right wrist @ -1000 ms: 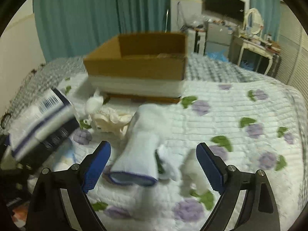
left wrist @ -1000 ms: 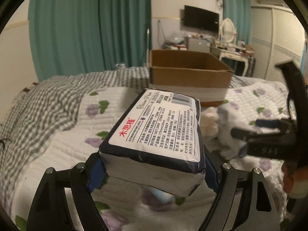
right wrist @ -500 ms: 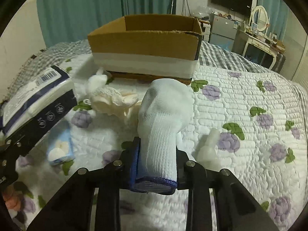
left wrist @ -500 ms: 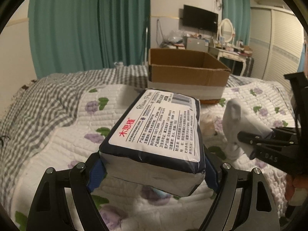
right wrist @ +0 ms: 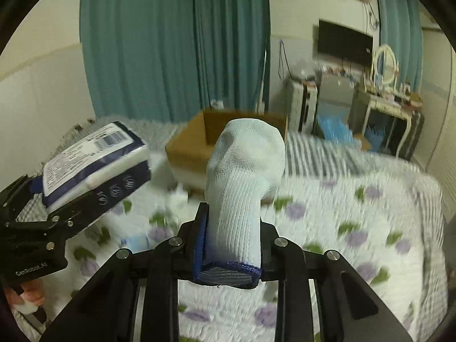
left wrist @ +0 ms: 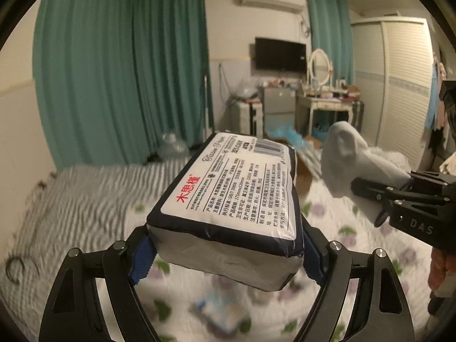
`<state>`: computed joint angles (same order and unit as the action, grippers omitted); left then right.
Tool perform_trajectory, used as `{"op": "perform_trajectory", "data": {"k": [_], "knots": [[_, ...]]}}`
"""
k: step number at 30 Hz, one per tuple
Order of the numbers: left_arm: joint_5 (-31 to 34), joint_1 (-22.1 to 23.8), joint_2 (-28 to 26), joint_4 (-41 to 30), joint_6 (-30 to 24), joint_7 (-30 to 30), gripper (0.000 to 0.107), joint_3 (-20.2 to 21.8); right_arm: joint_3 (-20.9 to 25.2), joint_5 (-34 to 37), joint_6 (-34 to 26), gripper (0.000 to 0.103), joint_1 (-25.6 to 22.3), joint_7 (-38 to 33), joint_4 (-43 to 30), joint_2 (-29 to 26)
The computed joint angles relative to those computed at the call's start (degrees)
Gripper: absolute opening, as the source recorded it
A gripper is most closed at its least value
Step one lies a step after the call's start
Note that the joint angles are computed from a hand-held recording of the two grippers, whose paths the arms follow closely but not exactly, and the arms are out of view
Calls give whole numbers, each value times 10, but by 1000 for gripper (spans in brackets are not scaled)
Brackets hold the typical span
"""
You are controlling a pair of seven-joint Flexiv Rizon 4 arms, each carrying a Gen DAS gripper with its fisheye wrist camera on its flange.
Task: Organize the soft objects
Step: 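Carry both items over the cardboard box and open both grippers to drop them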
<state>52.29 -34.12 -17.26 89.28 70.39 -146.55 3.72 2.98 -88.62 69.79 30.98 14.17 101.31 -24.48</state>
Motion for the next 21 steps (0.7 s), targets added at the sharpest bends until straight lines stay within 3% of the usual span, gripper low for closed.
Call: {"op": "perform_trajectory", "data": {"k": [5, 8, 13, 16, 21], "knots": [[-88, 40, -68, -88, 21, 90, 83, -19, -12, 2, 29, 26, -18, -37, -46, -4], [-135, 50, -128, -164, 2, 135, 83, -18, -25, 36, 66, 26, -30, -79, -97, -34], [-214, 62, -237, -294, -47, 205, 83, -13, -31, 178, 82, 26, -35, -211, -200, -118], [-256, 67, -304, -372, -85, 245, 83, -7, 6, 288, 67, 26, -55, -330, -288, -193], [-304, 73, -363, -424, -73, 307, 87, -3, 58, 406, -3, 27, -70, -477, -433, -308]]}}
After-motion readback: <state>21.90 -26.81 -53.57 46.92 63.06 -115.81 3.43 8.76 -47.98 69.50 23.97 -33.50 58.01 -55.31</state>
